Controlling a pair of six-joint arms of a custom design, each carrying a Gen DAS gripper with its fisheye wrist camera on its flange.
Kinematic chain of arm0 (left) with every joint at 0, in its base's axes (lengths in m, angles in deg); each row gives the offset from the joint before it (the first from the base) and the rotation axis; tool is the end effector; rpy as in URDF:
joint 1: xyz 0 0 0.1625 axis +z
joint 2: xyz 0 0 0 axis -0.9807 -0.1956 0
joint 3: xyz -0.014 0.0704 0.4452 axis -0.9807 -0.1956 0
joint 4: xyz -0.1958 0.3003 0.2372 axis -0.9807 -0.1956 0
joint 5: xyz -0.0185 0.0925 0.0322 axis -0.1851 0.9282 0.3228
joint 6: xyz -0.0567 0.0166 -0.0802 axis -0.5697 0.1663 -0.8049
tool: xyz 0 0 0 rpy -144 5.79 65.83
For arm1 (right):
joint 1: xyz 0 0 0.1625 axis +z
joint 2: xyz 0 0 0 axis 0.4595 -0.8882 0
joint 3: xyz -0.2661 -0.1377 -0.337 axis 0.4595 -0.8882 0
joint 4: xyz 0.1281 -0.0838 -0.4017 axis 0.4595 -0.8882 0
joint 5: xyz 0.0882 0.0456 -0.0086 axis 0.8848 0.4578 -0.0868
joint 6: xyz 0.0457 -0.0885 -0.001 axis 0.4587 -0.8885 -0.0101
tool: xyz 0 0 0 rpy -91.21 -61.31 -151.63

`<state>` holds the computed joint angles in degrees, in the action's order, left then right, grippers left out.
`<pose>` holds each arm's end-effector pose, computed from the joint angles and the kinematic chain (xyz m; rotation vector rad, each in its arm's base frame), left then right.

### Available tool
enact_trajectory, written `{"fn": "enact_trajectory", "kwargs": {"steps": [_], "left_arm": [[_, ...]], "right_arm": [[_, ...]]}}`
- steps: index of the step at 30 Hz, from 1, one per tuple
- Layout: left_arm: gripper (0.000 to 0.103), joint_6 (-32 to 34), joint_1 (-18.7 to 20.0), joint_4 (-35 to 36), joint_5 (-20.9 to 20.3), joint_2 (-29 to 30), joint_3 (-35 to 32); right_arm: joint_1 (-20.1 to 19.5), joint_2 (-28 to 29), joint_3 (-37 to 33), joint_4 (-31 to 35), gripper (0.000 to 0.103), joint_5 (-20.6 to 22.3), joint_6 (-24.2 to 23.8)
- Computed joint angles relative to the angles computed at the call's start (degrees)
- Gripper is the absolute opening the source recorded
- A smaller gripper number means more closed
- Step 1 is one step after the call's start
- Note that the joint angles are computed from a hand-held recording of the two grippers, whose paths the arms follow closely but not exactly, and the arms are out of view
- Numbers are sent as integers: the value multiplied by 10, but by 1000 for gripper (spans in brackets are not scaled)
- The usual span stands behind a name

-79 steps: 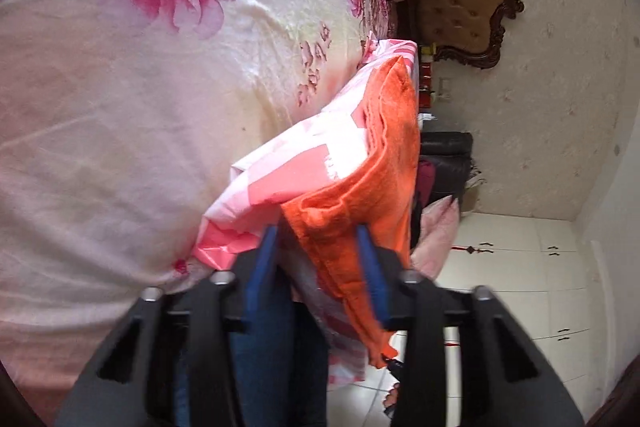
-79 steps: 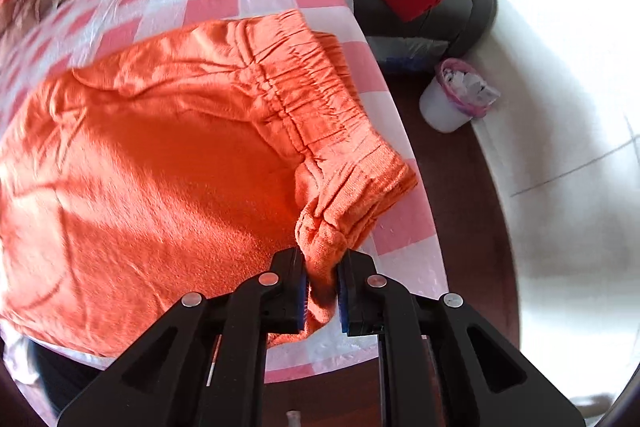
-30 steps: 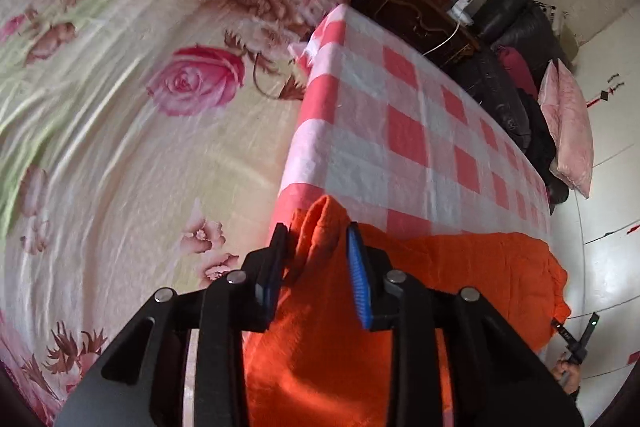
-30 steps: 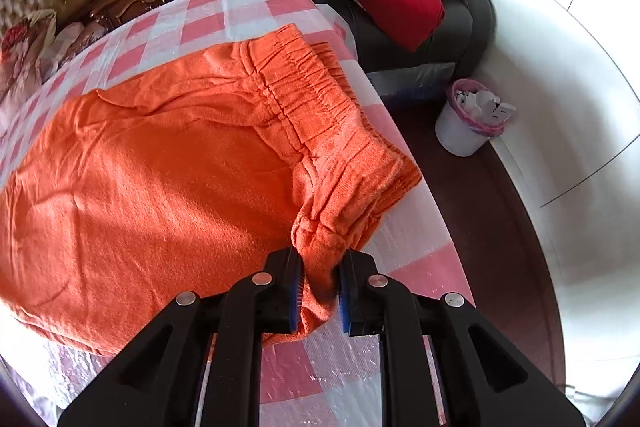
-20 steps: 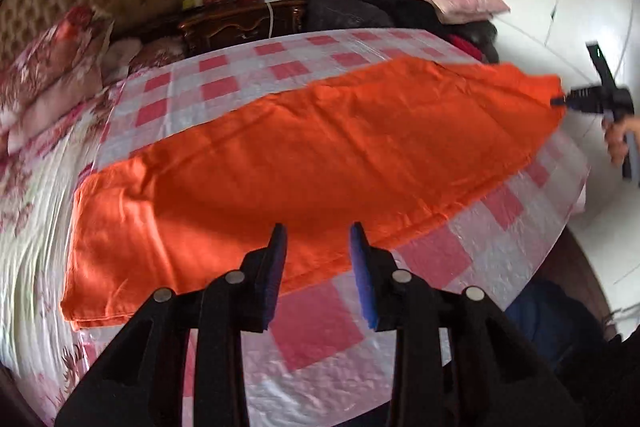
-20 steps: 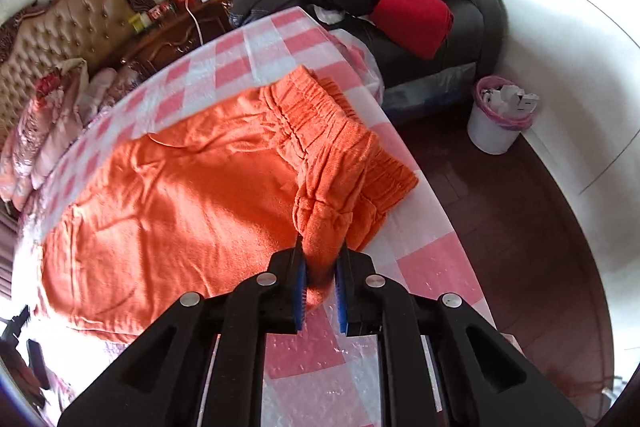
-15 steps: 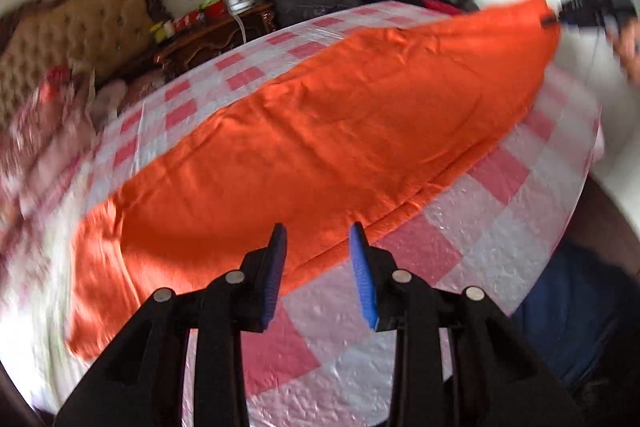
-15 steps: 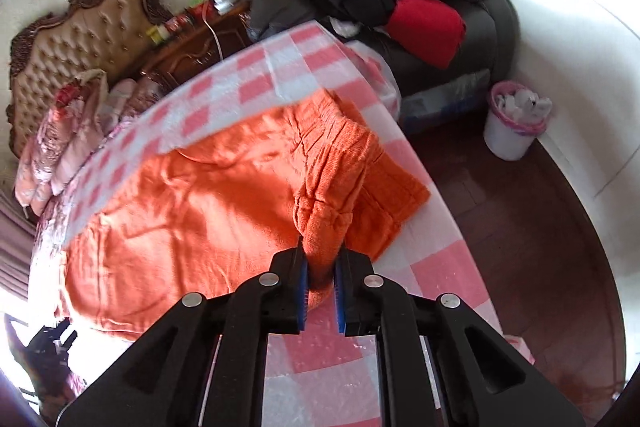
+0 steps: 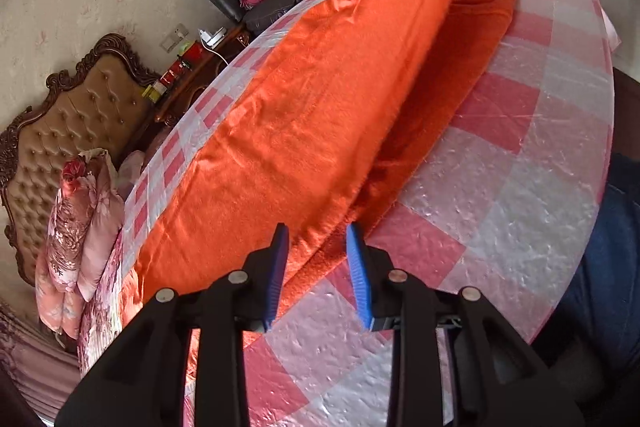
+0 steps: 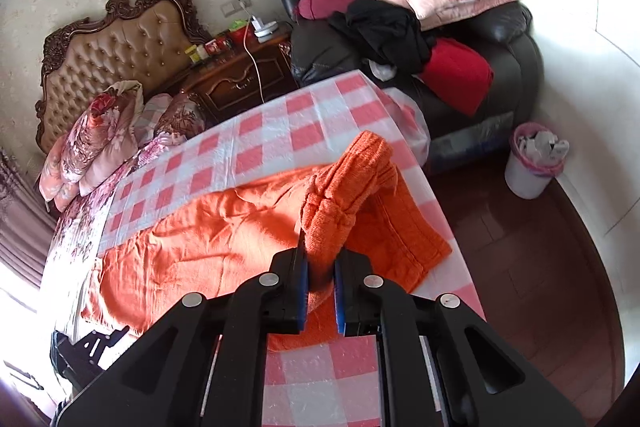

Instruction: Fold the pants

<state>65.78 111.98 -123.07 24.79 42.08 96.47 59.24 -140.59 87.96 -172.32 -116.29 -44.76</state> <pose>-0.1840 -0.3794 -0.0023 1.3083 1.7537 -0.4457 0.0669 -0.3936 0.3279 -0.0937 -2.4157 1.0410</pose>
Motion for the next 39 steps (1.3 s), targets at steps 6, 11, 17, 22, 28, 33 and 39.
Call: {"fn": "enact_trajectory", "kwargs": {"steps": [6,11,17,22,28,33,39], "left_arm": [[4,-8,4,0,16,5,-10],[2,-10,-17,-9,32,-26,6],[2,-26,-30,48,33,-19,18],[2,-25,-42,31,54,-2,17],[2,-39,-46,47,60,7,13],[2,-59,-42,66,62,6,-2],[2,-80,-42,97,42,2,-1]], "right_arm": [[8,-7,-7,14,9,-5,-3],[-5,-3,-3,16,9,-12,-6],[-61,41,13,3,9,-39,-33],[-96,84,32,-79,9,-32,-100],[-84,87,38,-193,9,51,-215],[-57,98,17,-239,9,121,-285],[-110,116,-19,-128,9,59,-196]]}}
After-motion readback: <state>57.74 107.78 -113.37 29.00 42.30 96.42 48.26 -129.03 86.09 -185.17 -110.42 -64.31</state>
